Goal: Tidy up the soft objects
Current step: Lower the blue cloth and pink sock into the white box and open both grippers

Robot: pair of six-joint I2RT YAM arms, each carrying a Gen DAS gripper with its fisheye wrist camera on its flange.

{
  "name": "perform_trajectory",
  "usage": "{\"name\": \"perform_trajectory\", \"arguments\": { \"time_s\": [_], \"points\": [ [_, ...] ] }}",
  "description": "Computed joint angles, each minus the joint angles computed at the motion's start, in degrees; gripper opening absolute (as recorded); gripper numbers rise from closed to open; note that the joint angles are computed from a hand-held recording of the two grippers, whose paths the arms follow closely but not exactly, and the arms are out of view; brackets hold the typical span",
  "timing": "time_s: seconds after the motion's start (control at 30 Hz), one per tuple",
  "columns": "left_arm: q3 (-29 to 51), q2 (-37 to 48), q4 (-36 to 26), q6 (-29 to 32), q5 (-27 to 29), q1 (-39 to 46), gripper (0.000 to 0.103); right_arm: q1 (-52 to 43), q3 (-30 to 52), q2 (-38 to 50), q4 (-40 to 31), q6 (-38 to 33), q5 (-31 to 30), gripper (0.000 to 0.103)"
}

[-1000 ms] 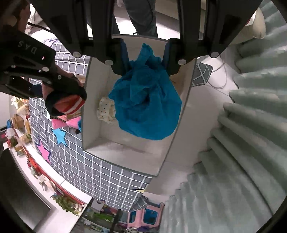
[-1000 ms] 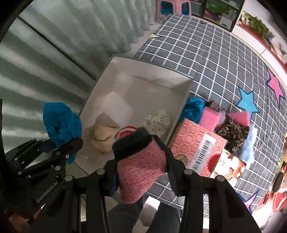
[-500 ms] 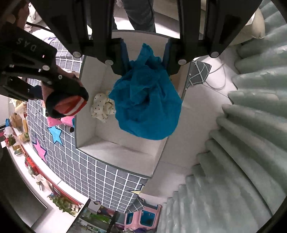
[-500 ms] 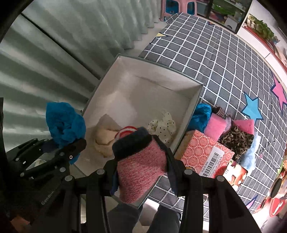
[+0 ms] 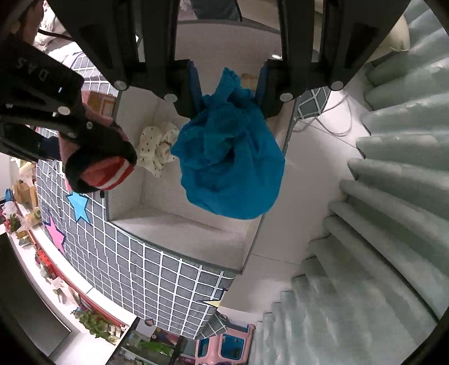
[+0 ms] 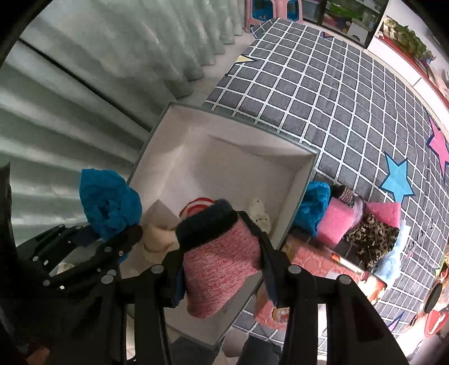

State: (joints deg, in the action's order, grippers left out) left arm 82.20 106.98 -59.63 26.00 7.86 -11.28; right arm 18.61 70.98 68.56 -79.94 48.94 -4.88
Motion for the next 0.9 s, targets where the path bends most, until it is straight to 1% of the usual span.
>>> {"name": "perform_trajectory", "arguments": {
  "time_s": [0.4, 0.9],
  "points": [
    [6.9, 8.1, 0.3, -2.5, -2.0, -4.1, 0.035, -9.3, -1.4, 3.1, 2.0, -7.2, -2.7, 0.046],
    [9.4, 12.0, -0.6, -3.5, -3.4, -5.9, 0.037, -13.0, -3.8, 4.0, 4.1, -9.3, -4.1, 0.046]
  ]
}}
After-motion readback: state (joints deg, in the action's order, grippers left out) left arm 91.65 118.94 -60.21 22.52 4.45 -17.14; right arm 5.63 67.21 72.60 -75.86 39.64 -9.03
